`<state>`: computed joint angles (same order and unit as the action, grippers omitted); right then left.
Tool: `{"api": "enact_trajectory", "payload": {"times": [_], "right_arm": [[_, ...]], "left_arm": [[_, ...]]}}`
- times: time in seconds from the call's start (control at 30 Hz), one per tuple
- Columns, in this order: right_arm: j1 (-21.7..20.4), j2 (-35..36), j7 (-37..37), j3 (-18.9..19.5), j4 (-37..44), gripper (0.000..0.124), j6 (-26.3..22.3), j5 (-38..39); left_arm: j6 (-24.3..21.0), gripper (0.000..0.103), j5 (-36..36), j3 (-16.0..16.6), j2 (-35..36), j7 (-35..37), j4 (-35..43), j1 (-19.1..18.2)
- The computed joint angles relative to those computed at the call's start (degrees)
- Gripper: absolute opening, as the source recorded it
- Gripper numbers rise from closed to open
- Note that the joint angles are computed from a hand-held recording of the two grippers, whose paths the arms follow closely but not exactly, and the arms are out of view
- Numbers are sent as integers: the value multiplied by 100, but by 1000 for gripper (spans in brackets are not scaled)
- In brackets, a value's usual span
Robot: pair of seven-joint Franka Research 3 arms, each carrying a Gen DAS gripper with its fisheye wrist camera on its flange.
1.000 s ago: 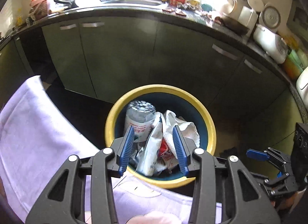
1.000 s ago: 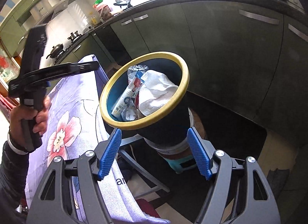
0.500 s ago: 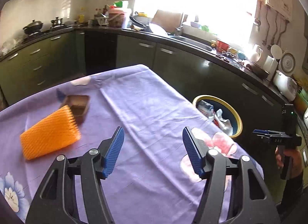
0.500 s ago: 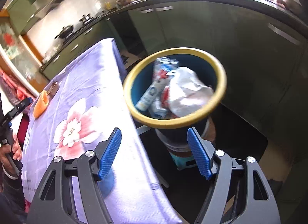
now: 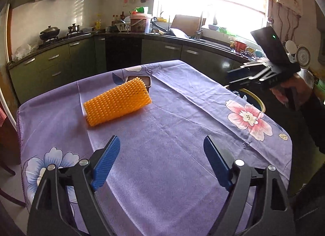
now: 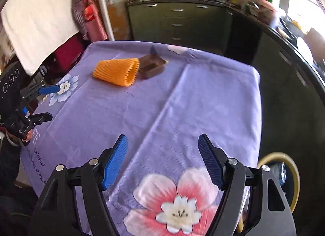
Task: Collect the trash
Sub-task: 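Reach the right gripper to the brown square plastic tray and grasp it, then lift the brown tray off the table with the right gripper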
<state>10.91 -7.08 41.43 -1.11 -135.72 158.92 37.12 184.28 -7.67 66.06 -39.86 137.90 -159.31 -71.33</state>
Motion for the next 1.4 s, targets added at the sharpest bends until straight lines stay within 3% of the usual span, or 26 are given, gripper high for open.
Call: {"api": "enact_trajectory", "payload": {"times": [0.13, 0.2, 0.27, 0.4, 0.7, 0.83, 0.97, 1.1, 1.23, 1.4], "right_arm": [[162, 739, -230, 237, 995, 72, -373, -495], [194, 1190, 259, 293, 1508, 69, -368, -1056], [266, 1755, 1383, 171, 2167, 59, -452, -1894], [79, 2915, 2050, 187, 3806, 40, -1416, -1978], [158, 4587, 2463, 127, 6223, 29, -2477, -2745], [170, 5042, 2508, 129, 6885, 29, -2878, -2898], [196, 5182, 2575, 112, 7026, 7, -2927, -2971], [184, 4980, 2689, 103, 6690, 6, -2740, -2945], [326, 4667, 3171, -141, 6218, 6, -2372, -3232], [230, 3852, 3556, -226, 5141, 5, -1907, -3382]], "left_arm": [[-153, 81, -85, 183, -191, 19, 67, -80], [-52, 81, -134, 145, -153, 12, 30, -40], [-137, 81, -141, 172, -218, 32, 39, -30], [-168, 81, -203, 157, -197, 79, 42, -24], [-189, 81, -301, 173, -55, 130, 74, -81], [-248, 81, -356, 188, -30, 146, 112, -107], [-271, 81, -407, 188, -27, 179, 119, -116], [-265, 81, -434, 160, -1, 201, 110, -93], [-206, 81, -428, 148, 13, 219, 80, -90], [-77, 81, -385, 125, 109, 151, 42, -78]]}}
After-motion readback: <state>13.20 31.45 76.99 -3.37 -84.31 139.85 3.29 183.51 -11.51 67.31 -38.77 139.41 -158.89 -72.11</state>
